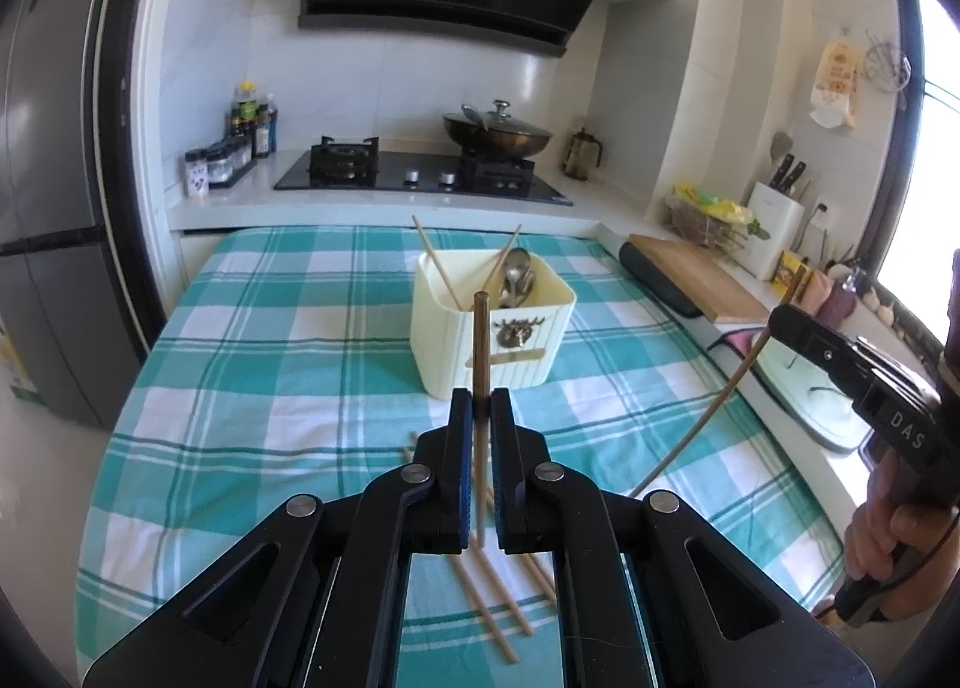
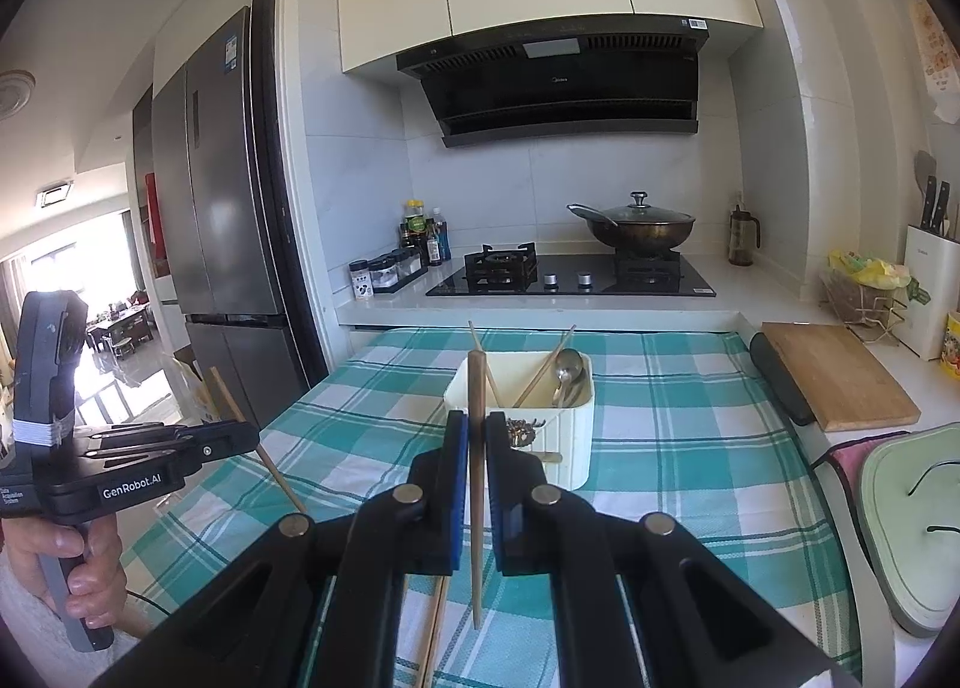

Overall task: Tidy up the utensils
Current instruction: 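Carry both upright chopsticks over the cream box, then lower both chopsticks into the cream box and open both tools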

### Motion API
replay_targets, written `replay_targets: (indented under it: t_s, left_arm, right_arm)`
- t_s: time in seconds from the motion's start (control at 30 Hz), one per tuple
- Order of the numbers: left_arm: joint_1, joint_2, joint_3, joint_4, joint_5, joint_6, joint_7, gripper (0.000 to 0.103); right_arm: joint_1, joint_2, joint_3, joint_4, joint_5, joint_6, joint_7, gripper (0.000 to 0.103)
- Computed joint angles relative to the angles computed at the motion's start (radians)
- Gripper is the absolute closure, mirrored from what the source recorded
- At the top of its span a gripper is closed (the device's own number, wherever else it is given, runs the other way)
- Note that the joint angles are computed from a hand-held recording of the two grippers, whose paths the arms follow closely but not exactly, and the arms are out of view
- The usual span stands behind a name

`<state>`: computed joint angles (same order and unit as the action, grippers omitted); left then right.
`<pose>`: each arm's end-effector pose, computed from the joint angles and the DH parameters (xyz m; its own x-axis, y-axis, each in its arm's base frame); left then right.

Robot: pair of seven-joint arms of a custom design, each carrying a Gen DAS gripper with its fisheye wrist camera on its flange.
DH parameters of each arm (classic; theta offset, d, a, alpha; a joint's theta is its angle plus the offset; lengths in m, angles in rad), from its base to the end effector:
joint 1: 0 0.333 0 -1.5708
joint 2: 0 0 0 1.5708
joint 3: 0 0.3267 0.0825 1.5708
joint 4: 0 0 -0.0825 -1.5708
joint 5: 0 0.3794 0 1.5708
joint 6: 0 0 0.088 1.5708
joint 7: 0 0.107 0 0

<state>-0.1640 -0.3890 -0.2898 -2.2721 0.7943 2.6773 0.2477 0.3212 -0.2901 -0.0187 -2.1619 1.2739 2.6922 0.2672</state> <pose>0.4125 -0.2468 0.5966 0.1572 -0.9705 0.1830 -0.5242 -0.2390 -0.8173 0.4906 0.1192 0.6050 0.6533 -0.7462 -0.1275 -0.3703 -0.1682 -0.9135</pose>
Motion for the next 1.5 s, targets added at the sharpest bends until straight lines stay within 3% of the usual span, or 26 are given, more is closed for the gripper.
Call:
replay_targets:
  t_s: [0.5,0.83,1.13,1.3,1.4,1.5]
  left_arm:
    - [-0.005,0.042,0.012,0.043,-0.015,-0.003,0.048,0.099]
    - [0.013,0.091,0.026,0.142,-0.009,0.004,0.113,0.099]
    - [0.072,0.250,0.016,0.415,0.209,-0.039,0.061,0.099]
    - [0.051,0.380,0.053,0.561,0.326,-0.109,-0.012,0.099]
    - [0.034,0.462,0.093,0.622,0.236,-0.118,0.060,0.099]
    - [0.047,0.534,0.115,0.650,0.003,-0.078,0.212,0.099]
  right_arm:
    - [-0.003,0.024,0.004,0.020,-0.023,0.007,0.021,0.097]
    - [-0.011,0.103,0.020,0.119,-0.056,0.014,0.035,0.097]
    - [-0.024,0.279,0.058,0.371,-0.078,0.049,0.038,0.097]
    - [-0.046,0.426,0.106,0.571,-0.013,0.101,-0.014,0.097]
    - [-0.058,0.524,0.133,0.681,-0.053,0.110,0.022,0.097]
    - [-0.044,0.637,0.106,0.793,-0.281,0.040,0.250,0.097]
